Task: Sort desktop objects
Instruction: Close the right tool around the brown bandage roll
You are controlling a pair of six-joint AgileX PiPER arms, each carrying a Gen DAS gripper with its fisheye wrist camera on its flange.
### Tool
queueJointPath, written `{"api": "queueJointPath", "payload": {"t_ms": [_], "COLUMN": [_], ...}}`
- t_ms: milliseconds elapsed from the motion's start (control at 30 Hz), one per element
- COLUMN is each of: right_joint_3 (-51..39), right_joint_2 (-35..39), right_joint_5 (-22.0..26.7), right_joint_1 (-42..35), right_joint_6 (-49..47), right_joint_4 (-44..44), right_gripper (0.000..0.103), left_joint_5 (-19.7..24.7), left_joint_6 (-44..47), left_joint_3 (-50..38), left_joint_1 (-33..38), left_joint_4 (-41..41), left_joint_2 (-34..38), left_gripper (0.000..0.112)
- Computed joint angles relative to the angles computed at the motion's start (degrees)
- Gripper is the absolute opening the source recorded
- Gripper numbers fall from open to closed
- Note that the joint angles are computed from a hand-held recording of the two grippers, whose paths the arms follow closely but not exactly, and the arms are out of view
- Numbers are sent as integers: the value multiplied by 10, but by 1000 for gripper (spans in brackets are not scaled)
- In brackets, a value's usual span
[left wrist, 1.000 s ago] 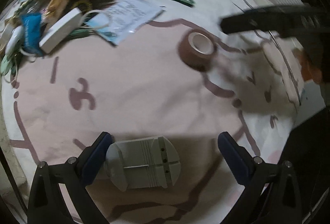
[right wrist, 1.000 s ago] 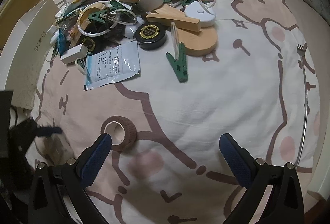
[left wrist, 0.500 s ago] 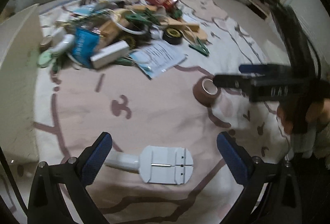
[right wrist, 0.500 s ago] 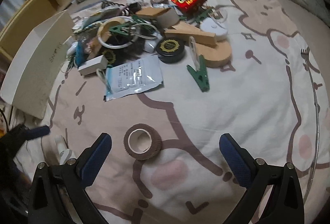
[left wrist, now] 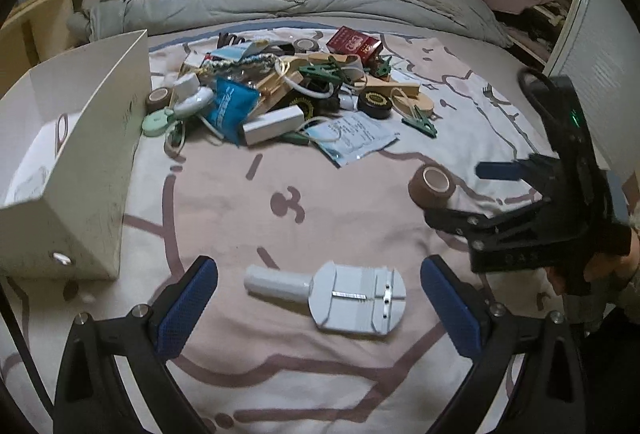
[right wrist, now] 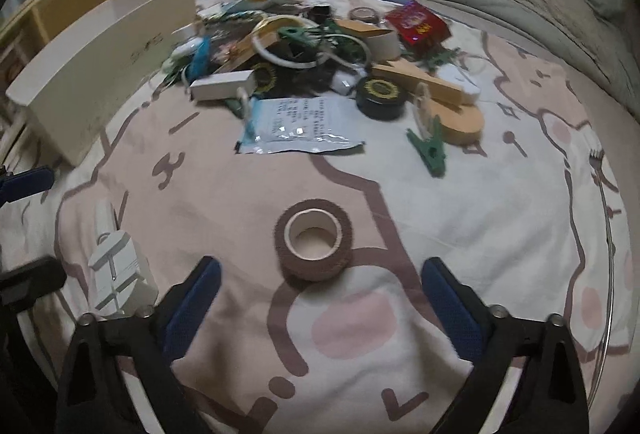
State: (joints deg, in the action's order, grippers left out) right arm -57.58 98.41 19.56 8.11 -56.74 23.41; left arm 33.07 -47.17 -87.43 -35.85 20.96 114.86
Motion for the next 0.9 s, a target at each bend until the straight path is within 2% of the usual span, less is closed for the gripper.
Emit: {"api": "queueJointPath", "payload": {"t_ms": [33, 167, 267, 333, 567, 733, 833, 900], "right_joint_3": [-5, -26, -41, -47, -62, -69, -61, -60], "right_joint_2": [5, 32, 48, 55, 56, 52, 44, 43], "right_joint_5": [-2, -9, -6, 0, 21, 43, 44, 49], "right_joint_1": [5, 19, 35, 40, 32, 14, 11, 8], "right_joint_6": [16, 40, 118, 137, 69, -36, -75, -90], "right_joint_4": [-17, -51, -142, -174, -134, -52, -29, -18], "right_gripper": [88, 80, 70, 61, 42, 41, 41, 41], "left_joint_5": [-3, -19, -17, -14, -27, -21, 3, 12], "left_joint_6": [-3, 6, 17, 27, 73, 104, 97, 103], "left_joint_3": [8, 31, 34, 32, 25, 8, -16, -27], "left_joint_1": [-2, -7, -5, -5, -1, 0, -1, 6], "left_joint_4": [6, 3, -9, -16, -62, -101, -106, -143], "left_joint_2": [-4, -9, -2, 4, 13, 26, 43, 57], "left_gripper": [101, 101, 101, 101, 101, 101, 95, 92]}}
